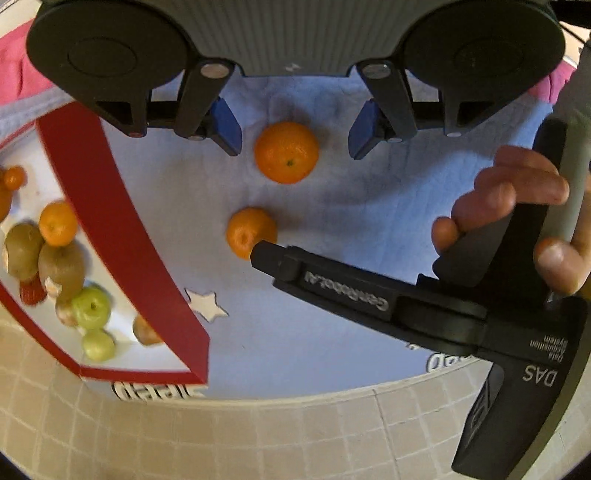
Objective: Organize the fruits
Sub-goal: 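Move both open tools back to the two tangerines on the mat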
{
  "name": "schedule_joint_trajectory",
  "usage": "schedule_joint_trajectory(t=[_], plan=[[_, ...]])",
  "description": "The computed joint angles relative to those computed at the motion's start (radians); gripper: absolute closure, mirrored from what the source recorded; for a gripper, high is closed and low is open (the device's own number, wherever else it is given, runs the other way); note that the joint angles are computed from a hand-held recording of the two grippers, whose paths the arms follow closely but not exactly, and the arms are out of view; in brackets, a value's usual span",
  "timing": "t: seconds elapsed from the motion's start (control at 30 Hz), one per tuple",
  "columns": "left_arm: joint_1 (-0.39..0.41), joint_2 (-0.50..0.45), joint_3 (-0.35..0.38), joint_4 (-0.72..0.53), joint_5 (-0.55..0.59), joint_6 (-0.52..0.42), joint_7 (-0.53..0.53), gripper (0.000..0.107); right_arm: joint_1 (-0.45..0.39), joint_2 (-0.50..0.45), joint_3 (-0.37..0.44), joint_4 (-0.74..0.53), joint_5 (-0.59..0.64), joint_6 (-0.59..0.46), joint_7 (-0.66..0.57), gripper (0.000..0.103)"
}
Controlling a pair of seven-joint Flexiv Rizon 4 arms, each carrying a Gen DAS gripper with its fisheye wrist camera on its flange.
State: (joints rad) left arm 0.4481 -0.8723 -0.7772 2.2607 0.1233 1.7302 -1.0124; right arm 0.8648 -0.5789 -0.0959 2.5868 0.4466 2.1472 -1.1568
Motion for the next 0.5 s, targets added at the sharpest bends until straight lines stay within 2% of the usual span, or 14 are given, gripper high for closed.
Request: schedule_joint_trajectory(t=[0.1,0.2,0.27,0.33,0.43,0.5], plan=[[-0.053,0.011,0.042,-0.007,0.008,0.017,0.007,0.031,-0.028,-0.023,0.013,-0.004,-0.007,0.022,0.001,0.038],[-0.074,0.006,0.050,-0.018,0.003,0.005,0.007,0.042,-0.077,-0.033,0.049,-0.003,-0.032,0.047,0.004,0.040],[-0.082,0.003,0.052,-0.024,-0.009,-0.013,0.007,0.045,-0.123,-0.040,0.079,-0.006,-0.065,0.060,0.004,0.044],[-0.096,0.003,0.061,-0.027,-0.011,-0.008,0.014,0.045,-0.126,-0.045,0.085,-0.010,-0.067,0.064,0.005,0.046],[-0.115,0.004,0.074,-0.031,-0.013,-0.003,0.019,0.055,-0.126,-0.053,0.088,-0.019,-0.062,0.065,0.010,0.052],[-0.121,0.003,0.078,-0.035,-0.016,-0.005,0.022,0.057,-0.119,-0.053,0.086,-0.021,-0.056,0.060,0.015,0.056]])
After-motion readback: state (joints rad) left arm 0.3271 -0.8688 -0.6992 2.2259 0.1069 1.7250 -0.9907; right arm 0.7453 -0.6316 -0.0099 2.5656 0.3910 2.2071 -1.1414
